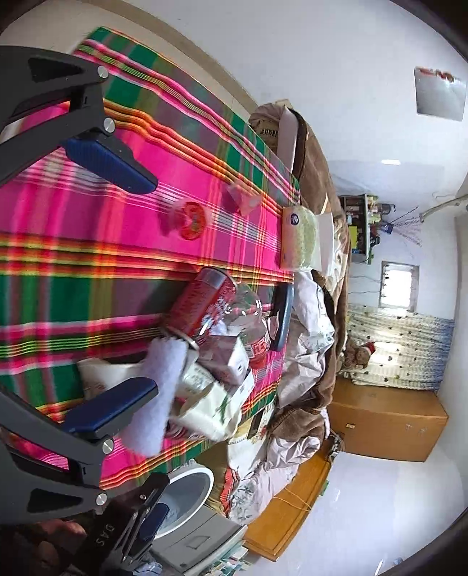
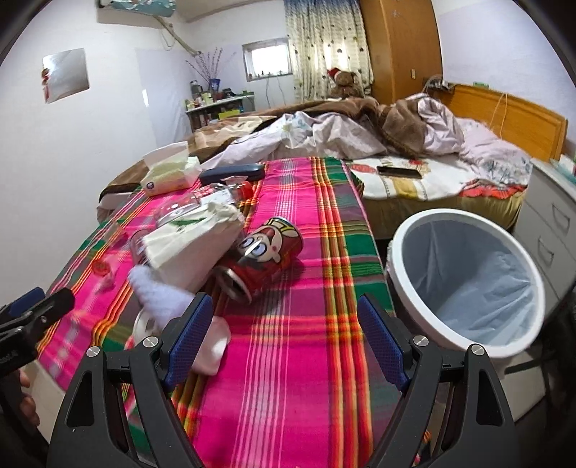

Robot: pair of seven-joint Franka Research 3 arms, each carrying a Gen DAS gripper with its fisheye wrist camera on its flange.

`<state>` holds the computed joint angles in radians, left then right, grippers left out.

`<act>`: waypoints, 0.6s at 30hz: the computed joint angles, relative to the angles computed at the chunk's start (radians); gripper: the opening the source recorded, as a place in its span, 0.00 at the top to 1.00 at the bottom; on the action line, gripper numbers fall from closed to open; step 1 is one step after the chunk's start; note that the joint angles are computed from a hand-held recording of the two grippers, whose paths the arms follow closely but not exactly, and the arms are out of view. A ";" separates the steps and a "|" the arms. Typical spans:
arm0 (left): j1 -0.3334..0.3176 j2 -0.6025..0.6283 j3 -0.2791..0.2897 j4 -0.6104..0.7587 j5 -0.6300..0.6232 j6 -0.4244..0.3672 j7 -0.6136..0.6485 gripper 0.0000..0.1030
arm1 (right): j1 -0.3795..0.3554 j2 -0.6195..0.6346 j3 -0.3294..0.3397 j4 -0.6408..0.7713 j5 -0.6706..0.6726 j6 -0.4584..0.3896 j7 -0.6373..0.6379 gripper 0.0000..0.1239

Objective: Collect trash
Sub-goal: 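Grasp the red can with the left tool while the right tool grasps the cartoon-face can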

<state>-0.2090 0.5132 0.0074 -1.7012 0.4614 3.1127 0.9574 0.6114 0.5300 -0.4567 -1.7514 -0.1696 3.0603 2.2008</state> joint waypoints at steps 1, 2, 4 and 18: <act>0.025 0.017 -0.030 0.029 -0.014 -0.021 0.021 0.00 | -0.001 0.017 -0.002 0.025 0.002 -0.015 0.002 0.32; 0.057 0.037 -0.068 0.058 -0.034 -0.034 0.050 0.00 | -0.017 0.032 0.012 0.054 0.007 -0.037 -0.004 0.32; 0.121 0.082 -0.153 0.124 -0.081 -0.082 0.125 0.00 | -0.074 0.049 0.073 0.099 0.026 -0.061 -0.031 0.32; 0.123 0.337 -0.236 0.553 -0.321 -0.399 0.335 0.05 | -0.258 0.158 0.276 0.341 0.073 -0.262 -0.126 0.33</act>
<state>-0.0861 0.8503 -0.2284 -1.1480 0.1408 2.7141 1.2927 0.3532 0.6878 -0.1812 -1.4100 -0.0970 2.7978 2.0749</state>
